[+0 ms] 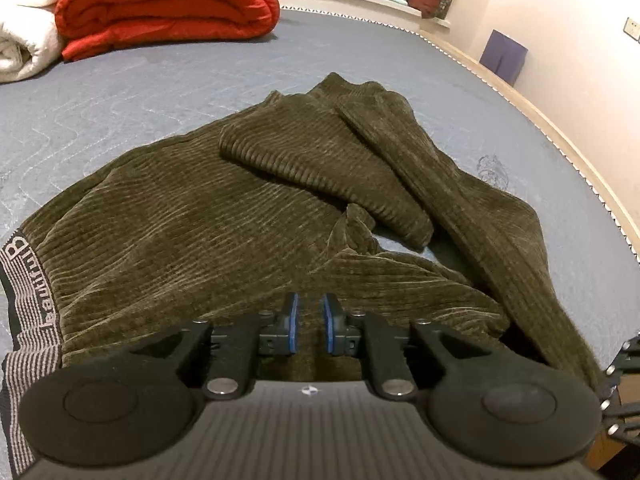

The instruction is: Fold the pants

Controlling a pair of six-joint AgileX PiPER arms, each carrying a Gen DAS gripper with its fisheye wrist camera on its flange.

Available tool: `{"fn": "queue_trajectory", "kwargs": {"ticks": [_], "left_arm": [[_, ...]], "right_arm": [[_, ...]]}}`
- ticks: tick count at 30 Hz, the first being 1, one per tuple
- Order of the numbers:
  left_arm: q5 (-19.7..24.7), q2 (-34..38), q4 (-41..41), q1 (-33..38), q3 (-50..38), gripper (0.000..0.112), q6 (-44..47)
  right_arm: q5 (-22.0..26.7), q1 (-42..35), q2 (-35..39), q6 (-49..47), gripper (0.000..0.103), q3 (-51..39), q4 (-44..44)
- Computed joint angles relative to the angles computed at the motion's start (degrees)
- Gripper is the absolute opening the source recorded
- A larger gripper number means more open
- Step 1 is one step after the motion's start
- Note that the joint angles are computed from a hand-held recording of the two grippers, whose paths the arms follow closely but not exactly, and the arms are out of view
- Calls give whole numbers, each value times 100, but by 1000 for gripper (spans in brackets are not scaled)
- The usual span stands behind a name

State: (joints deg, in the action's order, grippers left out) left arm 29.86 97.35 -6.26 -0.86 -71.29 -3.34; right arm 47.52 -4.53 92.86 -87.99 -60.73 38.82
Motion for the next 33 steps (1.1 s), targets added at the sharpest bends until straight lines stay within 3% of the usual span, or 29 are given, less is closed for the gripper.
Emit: {"fn": "queue_trajectory", "kwargs": {"ticks": [2,4,6,10,14,18,20,26,30,33], "left_arm": [[30,36,97,-7,-26,19,-94],[60,68,185,-7,-42,28,-163],[113,118,214,7,-73,32,-169],[244,245,38,133,-111,32,-67],[264,297,194,161,-106,32,-174],[253,326,378,163,-109,32,-270],[253,327,478,164,-109,32,-324],[237,318,512,192,-77,32,-263],[240,332,482,165,-101,32,-203],[230,331,420,146,-126,32,-134]], "right_arm": [[337,-216,101,123,13,-241,266],[571,-406,215,99,25,-481,826],[706,-541,365,303,50,-747,1369],[832,-639,798,1003,58,-1261,2115],[320,-304,1256,1961,59,-1630,2123],[-577,418,1617,3248,63,-2019,1160],[-806,651,1755,3501,64,-2118,955],[-1129,1106,2074,4094,60,-2400,225],[-1325,1184,1984,3920,25,-2238,106],[-1349,1086,1902,3651,15,-2130,368]]}}
